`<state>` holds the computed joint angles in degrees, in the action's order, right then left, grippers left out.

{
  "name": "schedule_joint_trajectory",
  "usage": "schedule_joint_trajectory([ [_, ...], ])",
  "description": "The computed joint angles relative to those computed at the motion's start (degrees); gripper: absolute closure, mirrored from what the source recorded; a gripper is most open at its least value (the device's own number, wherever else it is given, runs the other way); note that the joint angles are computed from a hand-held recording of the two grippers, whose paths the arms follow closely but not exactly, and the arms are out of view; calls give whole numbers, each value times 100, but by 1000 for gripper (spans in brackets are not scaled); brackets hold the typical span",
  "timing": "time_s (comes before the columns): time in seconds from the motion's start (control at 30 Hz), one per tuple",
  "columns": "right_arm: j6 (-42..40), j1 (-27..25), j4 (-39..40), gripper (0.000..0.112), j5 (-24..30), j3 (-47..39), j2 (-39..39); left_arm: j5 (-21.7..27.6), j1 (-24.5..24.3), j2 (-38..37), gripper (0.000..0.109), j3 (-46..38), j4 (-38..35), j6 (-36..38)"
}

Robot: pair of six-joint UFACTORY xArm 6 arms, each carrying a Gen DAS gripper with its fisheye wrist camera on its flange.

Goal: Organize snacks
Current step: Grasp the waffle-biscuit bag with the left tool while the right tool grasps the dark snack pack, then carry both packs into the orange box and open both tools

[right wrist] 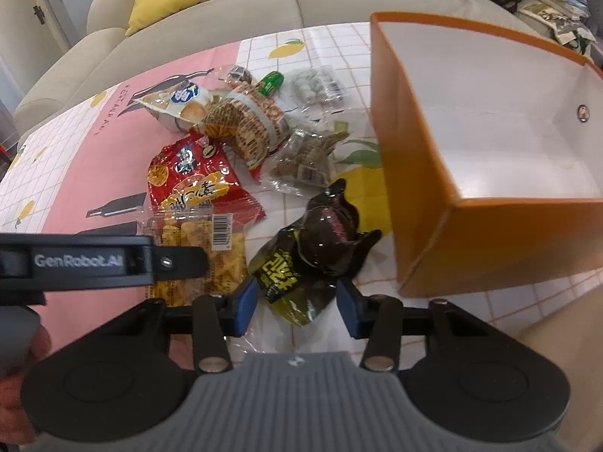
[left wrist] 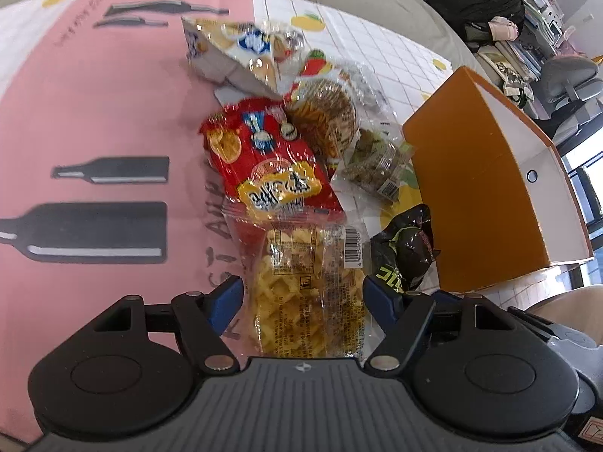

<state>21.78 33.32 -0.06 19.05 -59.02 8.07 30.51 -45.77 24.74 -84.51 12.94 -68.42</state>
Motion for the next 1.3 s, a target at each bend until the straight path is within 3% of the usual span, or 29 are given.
schedule_joint_trajectory([
  [0.13,-314,19,378,78,55,-153,192,-174,25,44,21,100,-214,98],
  [0.3,-434,-3,654,78,58,-213,306,-232,24,86,22,71,-98,25],
  [0.47,-404,-3,630,81,20,-194,343,-192,-7,78,40,51,-25,-35],
  [0.8,-649,-15,1036,101,-167,59,103,-235,-71,-203,74,239,609,-658],
  [1.07,-1029,81,1321,112,-482,235,-83,304,-197,-458,79,187,1431,-1242],
  [1.3,-1376,141,1619,112,-762,381,-248,845,-328,-589,80,18,1767,-1492],
])
